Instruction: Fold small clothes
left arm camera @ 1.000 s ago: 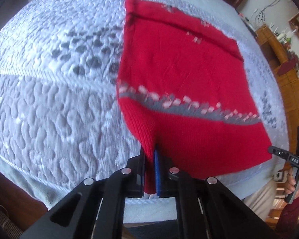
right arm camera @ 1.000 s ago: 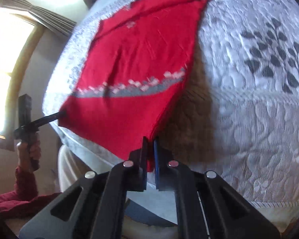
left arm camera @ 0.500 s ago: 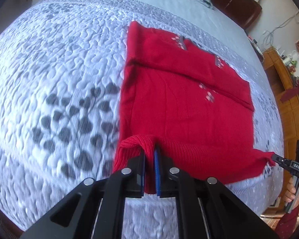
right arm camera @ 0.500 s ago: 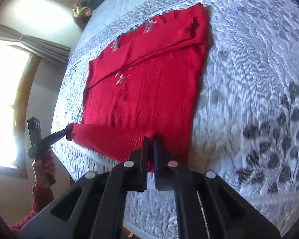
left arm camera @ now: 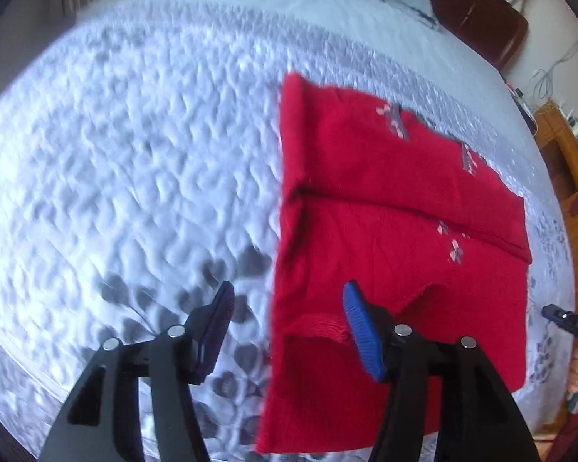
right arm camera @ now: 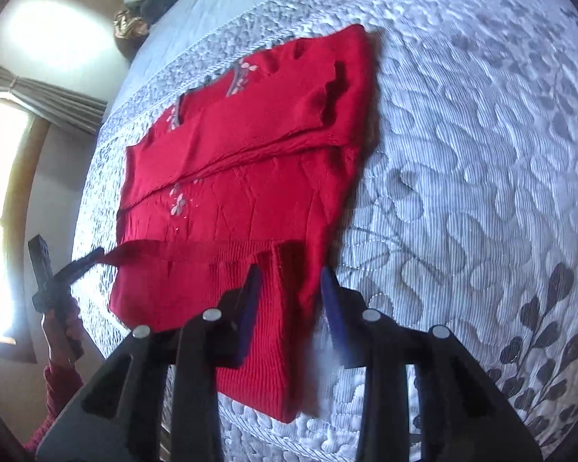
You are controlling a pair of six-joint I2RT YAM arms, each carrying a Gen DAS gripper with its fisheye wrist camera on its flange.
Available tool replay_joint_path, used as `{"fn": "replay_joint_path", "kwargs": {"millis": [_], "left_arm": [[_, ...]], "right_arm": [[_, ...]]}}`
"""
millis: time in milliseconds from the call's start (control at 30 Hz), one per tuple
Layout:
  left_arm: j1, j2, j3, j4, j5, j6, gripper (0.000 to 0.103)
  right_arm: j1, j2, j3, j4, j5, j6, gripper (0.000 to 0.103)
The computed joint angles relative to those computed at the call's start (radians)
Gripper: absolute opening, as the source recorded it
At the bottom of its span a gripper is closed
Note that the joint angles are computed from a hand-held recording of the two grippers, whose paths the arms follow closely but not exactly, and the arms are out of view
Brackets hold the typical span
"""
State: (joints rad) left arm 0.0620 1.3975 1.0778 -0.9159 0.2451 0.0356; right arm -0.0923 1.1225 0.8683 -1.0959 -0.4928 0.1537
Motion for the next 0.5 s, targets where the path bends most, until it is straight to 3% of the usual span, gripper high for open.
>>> {"fn": "replay_joint_path", "kwargs": {"millis": [267,500], "left_arm": [[-0.122,0.03,0.033,0.02,-0.078,0.088,0.059],[-0.161,0.113,0.054,0.052,-0.087,0.119,0.059]], "right_arm": [[0.165,0.053,0.014,0.036,0.048,0.031,0.033],[0.187,0.156,0.007,0.091,0.068,0.032,0.036]]}}
